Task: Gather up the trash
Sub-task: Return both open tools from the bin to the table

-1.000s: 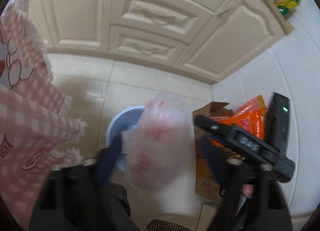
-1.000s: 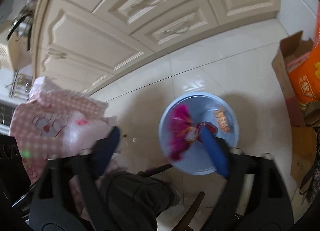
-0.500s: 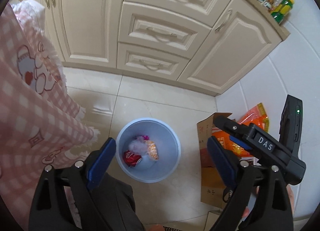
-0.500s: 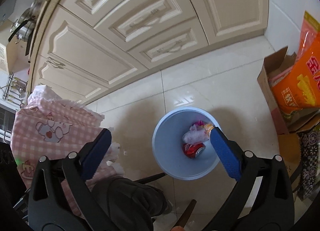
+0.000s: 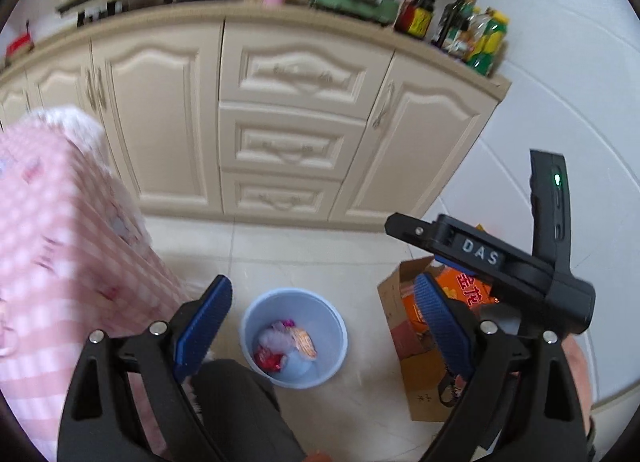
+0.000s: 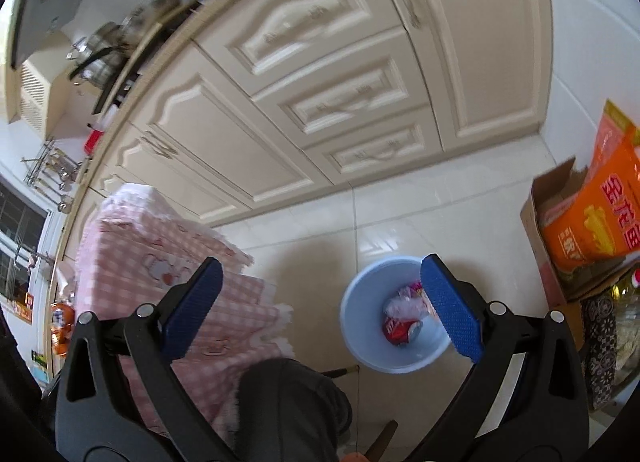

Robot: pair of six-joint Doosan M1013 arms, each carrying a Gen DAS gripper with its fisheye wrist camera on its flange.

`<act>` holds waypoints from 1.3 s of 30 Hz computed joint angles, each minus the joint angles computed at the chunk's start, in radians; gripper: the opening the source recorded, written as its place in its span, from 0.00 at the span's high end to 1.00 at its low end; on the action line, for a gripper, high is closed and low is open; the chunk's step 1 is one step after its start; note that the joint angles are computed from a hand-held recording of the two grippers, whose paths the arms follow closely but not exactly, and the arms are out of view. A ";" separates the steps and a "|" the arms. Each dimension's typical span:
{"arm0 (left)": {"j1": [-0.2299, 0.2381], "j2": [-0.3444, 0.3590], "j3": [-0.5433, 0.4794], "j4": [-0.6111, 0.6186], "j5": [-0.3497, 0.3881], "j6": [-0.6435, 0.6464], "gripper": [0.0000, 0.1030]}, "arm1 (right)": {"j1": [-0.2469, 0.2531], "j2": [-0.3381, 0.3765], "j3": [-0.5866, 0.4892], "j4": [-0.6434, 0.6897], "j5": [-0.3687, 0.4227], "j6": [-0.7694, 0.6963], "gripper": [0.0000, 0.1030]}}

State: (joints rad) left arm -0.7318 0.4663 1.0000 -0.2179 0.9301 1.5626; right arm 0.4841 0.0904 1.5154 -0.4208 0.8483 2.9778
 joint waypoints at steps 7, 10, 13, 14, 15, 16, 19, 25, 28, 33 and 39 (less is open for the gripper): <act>0.027 -0.097 0.067 0.008 -0.102 0.018 0.10 | 0.053 0.025 -0.111 -0.061 0.065 -0.021 0.06; 0.049 -0.141 0.102 0.013 -0.152 0.003 0.09 | 0.082 0.044 -0.171 -0.097 0.093 -0.046 0.06; 0.070 -0.176 0.127 0.017 -0.188 -0.004 0.09 | 0.108 0.062 -0.227 -0.128 0.106 -0.071 0.06; 0.077 -0.191 0.137 0.027 -0.204 -0.010 0.09 | 0.117 0.070 -0.248 -0.136 0.112 -0.080 0.06; 0.083 -0.202 0.146 0.034 -0.216 -0.013 0.09 | 0.129 0.083 -0.279 -0.145 0.117 -0.098 0.06; 0.093 -0.217 0.157 0.043 -0.229 -0.018 0.09 | 0.136 0.092 -0.298 -0.149 0.120 -0.110 0.06; 0.113 -0.256 0.187 0.097 -0.266 -0.049 0.09 | 0.161 0.123 -0.366 -0.154 0.124 -0.160 0.06; 0.155 -0.323 0.237 0.246 -0.328 -0.139 0.08 | 0.205 0.189 -0.489 -0.154 0.120 -0.246 0.06; 0.179 -0.356 0.271 0.318 -0.356 -0.190 0.07 | 0.225 0.229 -0.557 -0.135 0.121 -0.313 0.06; 0.222 -0.398 0.316 0.462 -0.374 -0.287 0.06 | 0.251 0.298 -0.668 -0.077 0.126 -0.425 0.06; 0.291 -0.416 0.359 0.593 -0.354 -0.396 0.06 | 0.270 0.412 -0.840 0.021 0.164 -0.595 0.06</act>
State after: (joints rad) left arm -0.4407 0.0499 1.3585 0.3752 0.5756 1.1668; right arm 0.7546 0.5029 0.6751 -0.3994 1.0125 2.3826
